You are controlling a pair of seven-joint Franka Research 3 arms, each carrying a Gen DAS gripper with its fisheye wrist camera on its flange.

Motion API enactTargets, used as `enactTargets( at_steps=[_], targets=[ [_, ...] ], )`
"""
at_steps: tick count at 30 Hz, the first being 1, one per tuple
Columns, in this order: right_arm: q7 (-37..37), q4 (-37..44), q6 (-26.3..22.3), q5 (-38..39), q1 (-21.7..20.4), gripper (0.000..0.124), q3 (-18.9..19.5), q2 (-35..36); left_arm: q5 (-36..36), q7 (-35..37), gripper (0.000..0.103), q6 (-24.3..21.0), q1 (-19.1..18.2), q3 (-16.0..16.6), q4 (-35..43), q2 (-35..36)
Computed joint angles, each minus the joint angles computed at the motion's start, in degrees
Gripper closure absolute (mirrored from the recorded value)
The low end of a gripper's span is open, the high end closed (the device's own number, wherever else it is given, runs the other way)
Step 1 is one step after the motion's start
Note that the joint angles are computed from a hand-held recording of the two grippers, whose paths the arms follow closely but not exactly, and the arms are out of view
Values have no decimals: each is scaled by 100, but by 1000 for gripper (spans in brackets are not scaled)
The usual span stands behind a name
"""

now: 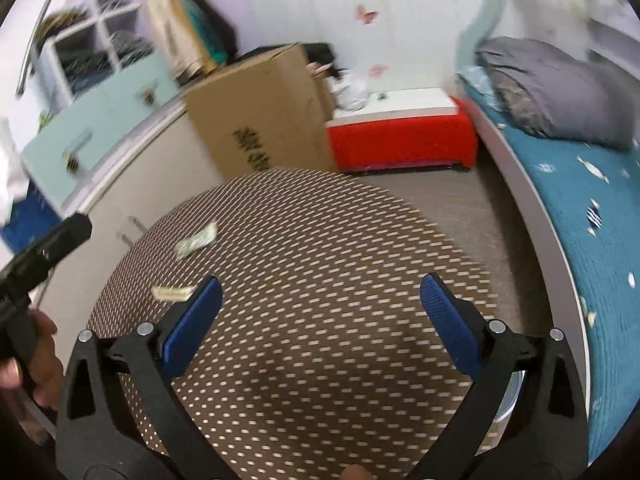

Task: Collect trash
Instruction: 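Move both tools back over the table toward the tag and wrapper, then grasp the white tag with purple ring with the right gripper while the left grasps the silver wrapper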

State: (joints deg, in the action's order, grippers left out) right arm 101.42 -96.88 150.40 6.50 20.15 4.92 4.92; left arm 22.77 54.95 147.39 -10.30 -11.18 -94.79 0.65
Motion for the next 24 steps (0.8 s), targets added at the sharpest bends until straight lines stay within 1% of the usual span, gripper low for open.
enactTargets(
  at_steps=[2,6,8,12,13,16,17,21,23,24],
  targets=[
    [-214,117,-85,80,74,27,94,153,-118,10,8,66,83,69,-319,-203],
    [-606,394,-268,209,250,27,217,496,-68,-48,8,1,263,150,-789,-488],
    [-748,664,-502,127,373,27,238,753,-135,-44,8,-21,349,193,-995,-602],
    [-813,1124,-631,3,591,28,199,1182,-217,-67,8,12,487,238,-1323,-782],
    [-841,1262,-678,-6,625,32,189,1296,-218,-88,8,7,518,241,-1376,-809],
    [-884,1814,-962,-72,732,48,143,1715,-244,-131,8,-33,578,239,-1476,-845],
    [-935,2011,-1056,-61,757,52,146,1863,-244,-142,8,-56,590,235,-1486,-842],
    [-1167,2424,-1071,-127,869,57,113,2171,-269,-181,8,-86,619,231,-1527,-819],
    [-1257,2706,-1152,-188,940,72,80,2357,-281,-187,8,-118,619,225,-1493,-767],
    [-1309,2797,-1175,-209,969,76,69,2416,-277,-191,8,-131,623,226,-1458,-717]
  ],
)
